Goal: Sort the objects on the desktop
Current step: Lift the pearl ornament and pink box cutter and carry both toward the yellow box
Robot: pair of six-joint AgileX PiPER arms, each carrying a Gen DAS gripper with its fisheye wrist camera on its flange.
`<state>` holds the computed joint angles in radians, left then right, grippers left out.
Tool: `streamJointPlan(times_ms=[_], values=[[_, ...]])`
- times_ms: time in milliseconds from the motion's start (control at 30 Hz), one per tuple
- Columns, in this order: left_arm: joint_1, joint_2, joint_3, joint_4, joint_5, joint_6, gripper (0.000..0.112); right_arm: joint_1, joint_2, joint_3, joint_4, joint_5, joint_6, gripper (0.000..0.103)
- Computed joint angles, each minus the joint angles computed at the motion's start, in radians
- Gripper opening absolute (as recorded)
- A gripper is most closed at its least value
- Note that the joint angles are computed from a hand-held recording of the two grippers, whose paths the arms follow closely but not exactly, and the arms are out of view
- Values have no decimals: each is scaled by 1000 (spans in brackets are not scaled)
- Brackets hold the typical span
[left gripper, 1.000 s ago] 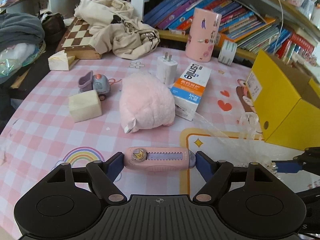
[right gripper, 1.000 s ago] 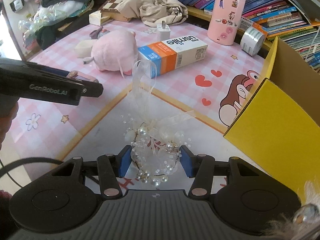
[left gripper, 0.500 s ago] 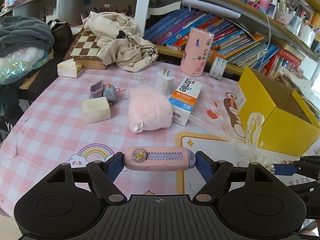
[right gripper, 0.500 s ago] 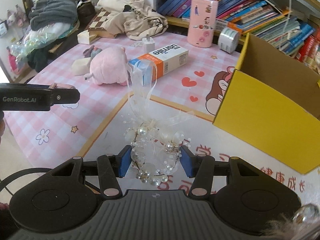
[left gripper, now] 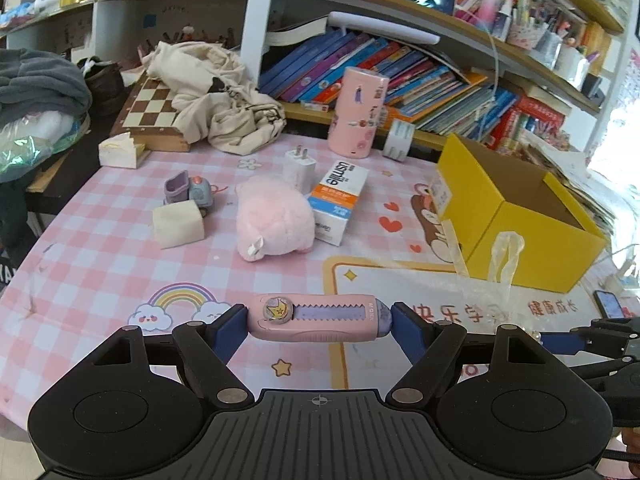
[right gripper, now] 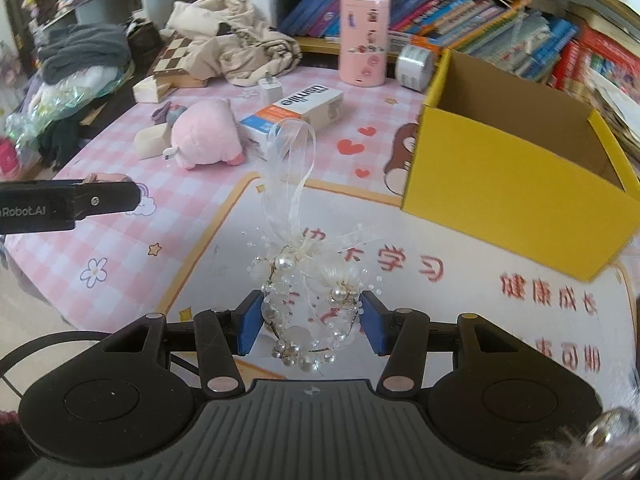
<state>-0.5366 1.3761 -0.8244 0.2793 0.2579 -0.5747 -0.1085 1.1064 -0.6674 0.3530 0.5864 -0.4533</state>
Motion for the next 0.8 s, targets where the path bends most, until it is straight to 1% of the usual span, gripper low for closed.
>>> streamJointPlan(times_ms=[267, 433, 633, 800], values=[[-5, -33, 29, -145, -25, 159, 78, -59, -108, 49, -48, 51, 108, 49], [-13, -41, 33, -219, -35, 239, 78, -115, -156, 66, -54, 83, 132, 49], [-32, -18, 16, -346, -44, 377, 78, -188, -214, 87, -57, 119, 124, 49], [-62, 20, -14, -453, -44, 495, 78, -306, -251, 103, -21, 160, 62, 49]])
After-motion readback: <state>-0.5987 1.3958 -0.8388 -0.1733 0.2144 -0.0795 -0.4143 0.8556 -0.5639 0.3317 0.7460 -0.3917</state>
